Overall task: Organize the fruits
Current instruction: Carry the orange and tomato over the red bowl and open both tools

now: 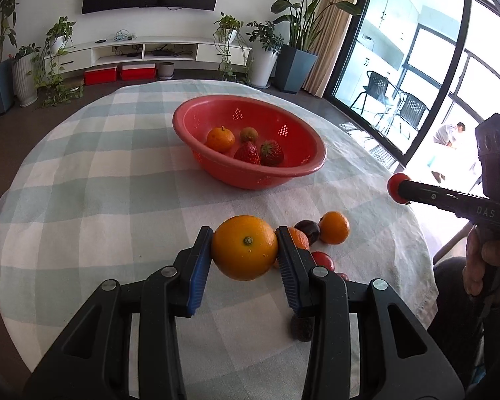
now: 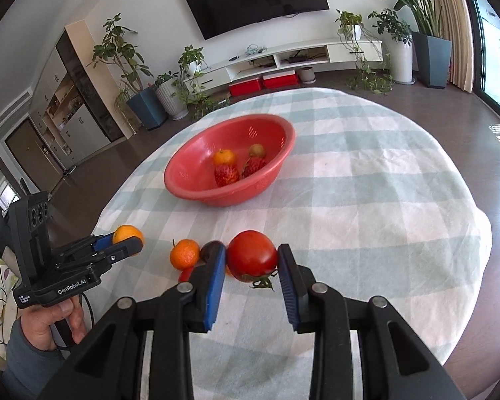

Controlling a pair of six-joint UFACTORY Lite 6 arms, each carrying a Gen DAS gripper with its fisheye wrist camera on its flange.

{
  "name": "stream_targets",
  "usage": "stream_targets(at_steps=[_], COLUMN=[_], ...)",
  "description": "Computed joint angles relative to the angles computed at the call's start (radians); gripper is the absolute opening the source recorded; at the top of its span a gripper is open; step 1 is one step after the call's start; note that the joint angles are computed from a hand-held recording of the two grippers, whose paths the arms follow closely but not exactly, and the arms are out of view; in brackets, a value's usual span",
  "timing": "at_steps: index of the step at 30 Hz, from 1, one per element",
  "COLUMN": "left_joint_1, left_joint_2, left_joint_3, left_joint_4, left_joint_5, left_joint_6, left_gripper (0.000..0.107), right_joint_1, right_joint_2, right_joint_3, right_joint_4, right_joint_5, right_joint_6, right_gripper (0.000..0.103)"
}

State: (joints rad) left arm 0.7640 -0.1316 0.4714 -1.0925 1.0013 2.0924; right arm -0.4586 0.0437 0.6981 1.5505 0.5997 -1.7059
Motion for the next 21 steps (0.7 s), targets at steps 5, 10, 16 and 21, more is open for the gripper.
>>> stream_targets(at_steps=[5, 10, 16, 21], left_joint_1=[-0.101, -0.304, -0.543, -0.655], left_joint_2=[-0.025, -0.002, 0.203, 0.368], left_joint_3=[0.088, 0.205, 0.412, 0.532], left_joint_4=[-0.033, -0.091, -0.132, -0.137], left_joint_5=[-0.004, -0.108, -0.299, -0.406], left_joint_6=[-0.103, -0.197, -0.270, -0.282], left_gripper=[0.036, 0.036, 0.036, 0.036], right_joint_1=[-0.001, 0.075, 0.186, 0.245], right_joint_2=[0.048, 0.163, 0.431, 0.685], right_joint_3=[0.162, 0.363, 0.693, 0.998], right_joint_4=[-0.037, -0.043, -0.137, -0.345], right_joint_5=[0.015, -0.007, -0.054, -0.055], right_joint_6=[0.074, 0.121, 0.268, 0.488], right_gripper=[0.034, 0.034, 0.034, 0.034])
